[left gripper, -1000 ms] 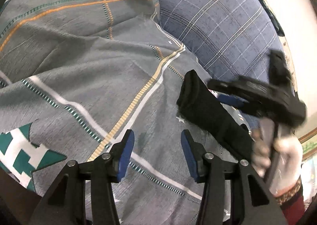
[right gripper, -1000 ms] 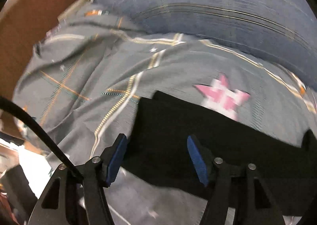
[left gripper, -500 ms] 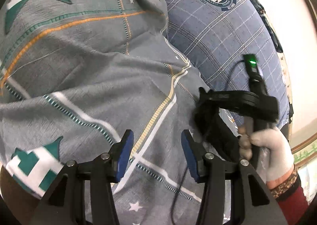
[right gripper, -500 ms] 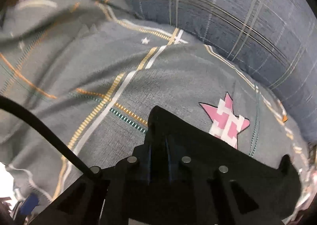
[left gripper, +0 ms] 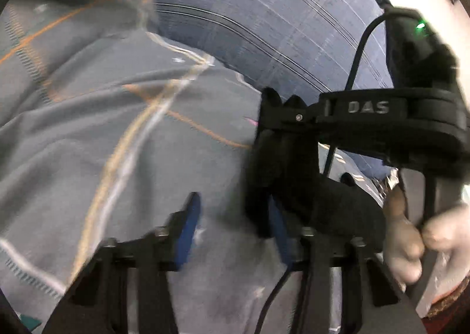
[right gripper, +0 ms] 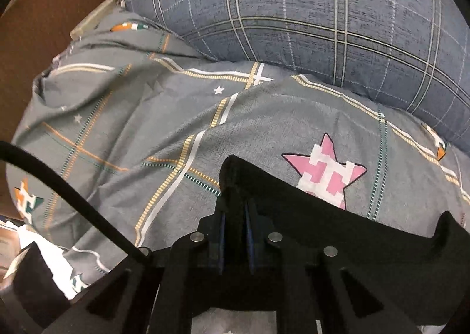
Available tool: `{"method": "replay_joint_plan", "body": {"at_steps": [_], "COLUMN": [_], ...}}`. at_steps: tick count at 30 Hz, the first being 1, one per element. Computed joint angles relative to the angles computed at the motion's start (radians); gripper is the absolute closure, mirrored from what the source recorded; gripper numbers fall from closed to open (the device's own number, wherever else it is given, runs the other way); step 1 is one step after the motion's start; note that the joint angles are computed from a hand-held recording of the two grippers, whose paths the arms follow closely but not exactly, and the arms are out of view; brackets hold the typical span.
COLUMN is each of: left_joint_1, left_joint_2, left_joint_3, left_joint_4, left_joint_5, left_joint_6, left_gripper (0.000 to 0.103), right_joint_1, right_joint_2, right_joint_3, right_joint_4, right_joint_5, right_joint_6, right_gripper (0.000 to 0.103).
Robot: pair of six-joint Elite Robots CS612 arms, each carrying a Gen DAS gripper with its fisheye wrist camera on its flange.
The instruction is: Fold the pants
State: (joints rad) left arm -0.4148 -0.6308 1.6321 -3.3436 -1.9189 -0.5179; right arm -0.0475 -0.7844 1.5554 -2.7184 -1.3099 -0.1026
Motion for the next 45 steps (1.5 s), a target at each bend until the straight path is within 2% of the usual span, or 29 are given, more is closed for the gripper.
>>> {"method": "replay_joint_plan", "body": {"at_steps": [1, 5, 12, 17, 21, 25, 27, 28, 29, 31, 32, 33, 34, 35, 36, 38, 40, 41, 43, 45], "left_joint_1": [0.0, -0.029, -0.093, -0.153, -0.179, -0.182, -0.173, -0.168, -0.161, -0.145, -0.136, -0.133, -0.127, -0.12, -0.119, -0.113, -0.114, -0.119, -0.126, -0.126], "left_joint_2": [0.005, -0.011, -0.02, -0.01, 0.004, -0.012, -0.033, -0.041, -0.05, -0.067, -0.073, -0.072, -0.07, -0.061, -0.057, -0.022, 0.003, 0.009, 0.019, 0.025], "left_joint_3": [-0.017, -0.024, -0.06, -0.099, -0.128, -0.109, -0.075, -0.066, -0.053, -0.029, -0.023, -0.026, -0.03, -0.048, -0.051, -0.103, -0.144, -0.156, -0.17, -0.169], "left_joint_4": [0.021, 0.038, 0.125, 0.207, 0.264, 0.299, 0.289, 0.284, 0.276, 0.26, 0.245, 0.235, 0.227, 0.224, 0.214, 0.198, 0.217, 0.234, 0.278, 0.293], "left_joint_5": [-0.038, -0.034, -0.063, -0.066, -0.067, -0.106, -0.132, -0.138, -0.142, -0.138, -0.125, -0.112, -0.104, -0.098, -0.099, -0.113, -0.1, -0.083, -0.046, -0.039], "left_joint_6": [0.01, 0.049, 0.099, 0.159, 0.176, 0.21, 0.229, 0.232, 0.234, 0.236, 0.222, 0.203, 0.184, 0.15, 0.126, 0.057, 0.038, 0.044, 0.075, 0.082], "left_gripper": [0.1, 0.099, 0.099, 0.099, 0.097, 0.092, 0.076, 0.072, 0.068, 0.067, 0.067, 0.066, 0.066, 0.066, 0.066, 0.066, 0.066, 0.066, 0.066, 0.066], "right_joint_1": [-0.007, -0.043, -0.15, -0.229, -0.278, -0.304, -0.314, -0.321, -0.327, -0.34, -0.342, -0.338, -0.335, -0.338, -0.348, -0.371, -0.39, -0.393, -0.389, -0.376], "right_joint_2": [-0.005, -0.031, -0.065, -0.074, -0.069, -0.044, -0.033, -0.031, -0.032, -0.041, -0.05, -0.061, -0.072, -0.078, -0.081, -0.076, -0.047, -0.031, -0.003, 0.014], "right_joint_3": [0.009, 0.058, 0.161, 0.222, 0.252, 0.253, 0.249, 0.252, 0.255, 0.271, 0.283, 0.297, 0.312, 0.324, 0.335, 0.344, 0.331, 0.319, 0.295, 0.274], "right_joint_4": [-0.012, -0.068, -0.177, -0.24, -0.273, -0.285, -0.281, -0.287, -0.291, -0.309, -0.339, -0.378, -0.428, -0.467, -0.507, -0.541, -0.556, -0.536, -0.495, -0.429], "right_joint_5": [0.015, 0.072, 0.167, 0.212, 0.209, 0.201, 0.22, 0.245, 0.265, 0.287, 0.267, 0.215, 0.165, 0.157, 0.191, 0.309, 0.494, 0.563, 0.643, 0.644], "right_joint_6": [0.002, 0.011, 0.087, 0.157, 0.197, 0.192, 0.189, 0.197, 0.21, 0.225, 0.231, 0.239, 0.248, 0.264, 0.308, 0.378, 0.432, 0.444, 0.454, 0.411], "right_gripper": [0.091, 0.091, 0.092, 0.091, 0.091, 0.088, 0.085, 0.083, 0.078, 0.068, 0.063, 0.059, 0.058, 0.058, 0.058, 0.058, 0.058, 0.058, 0.058, 0.058]}}
